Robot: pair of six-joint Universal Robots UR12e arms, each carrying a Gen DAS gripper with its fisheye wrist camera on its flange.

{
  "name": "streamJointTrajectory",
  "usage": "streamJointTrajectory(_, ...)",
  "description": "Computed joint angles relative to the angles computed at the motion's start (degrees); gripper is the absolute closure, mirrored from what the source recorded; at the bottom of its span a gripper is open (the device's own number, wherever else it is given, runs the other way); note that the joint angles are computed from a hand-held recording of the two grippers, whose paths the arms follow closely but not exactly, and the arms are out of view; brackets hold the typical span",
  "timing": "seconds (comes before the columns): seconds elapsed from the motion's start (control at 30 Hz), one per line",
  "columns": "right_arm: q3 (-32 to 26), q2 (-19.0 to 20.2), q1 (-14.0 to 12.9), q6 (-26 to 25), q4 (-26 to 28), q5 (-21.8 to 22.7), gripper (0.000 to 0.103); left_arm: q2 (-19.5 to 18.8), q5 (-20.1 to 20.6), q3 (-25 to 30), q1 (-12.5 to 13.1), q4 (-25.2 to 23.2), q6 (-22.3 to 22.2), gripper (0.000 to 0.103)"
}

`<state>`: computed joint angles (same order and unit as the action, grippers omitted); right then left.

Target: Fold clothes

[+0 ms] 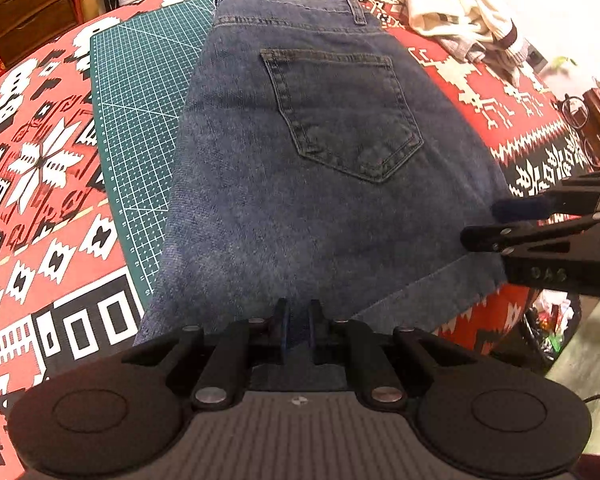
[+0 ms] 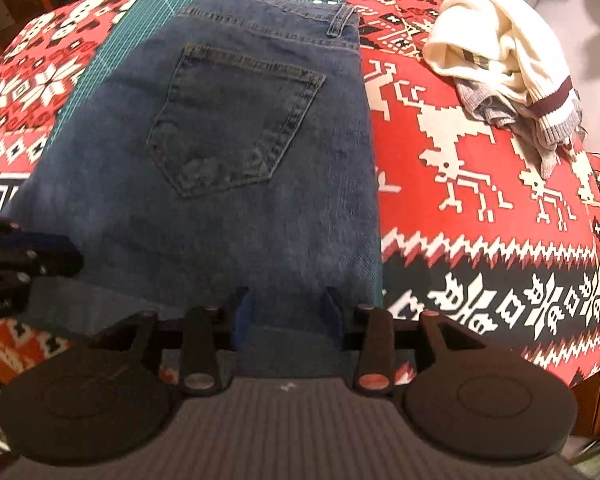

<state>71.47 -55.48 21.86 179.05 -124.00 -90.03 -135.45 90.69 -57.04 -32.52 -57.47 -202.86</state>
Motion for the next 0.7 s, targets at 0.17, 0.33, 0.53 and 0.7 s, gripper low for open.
streamJointTrajectory(0.17,-0.7,-0.8,-0.4,2.8,1.4,1.7,0.06,1.4,-2.5,-1.8,0.4,3.2,-2.1,0.094)
streamJointTrajectory(0.33,0.2,-1.8,-0.3,2.9,2.0,6.2,0.061,1.3,-6.6,-2.1,0.4,3.5,-0.3,0.094)
streamJointTrajectory(0.53,0.6,-1.3,0.2,2.9,3.8,6.5,0.061,1.9,-5.9,-4.0,0.2,4.4,0.4,0.095)
streamJointTrajectory(0.7,3.3,-2.7,0.2,-1.2,1.6,6.0,0.061,2.5,-5.9,-4.8,0.3,4.1,1.6,0.095)
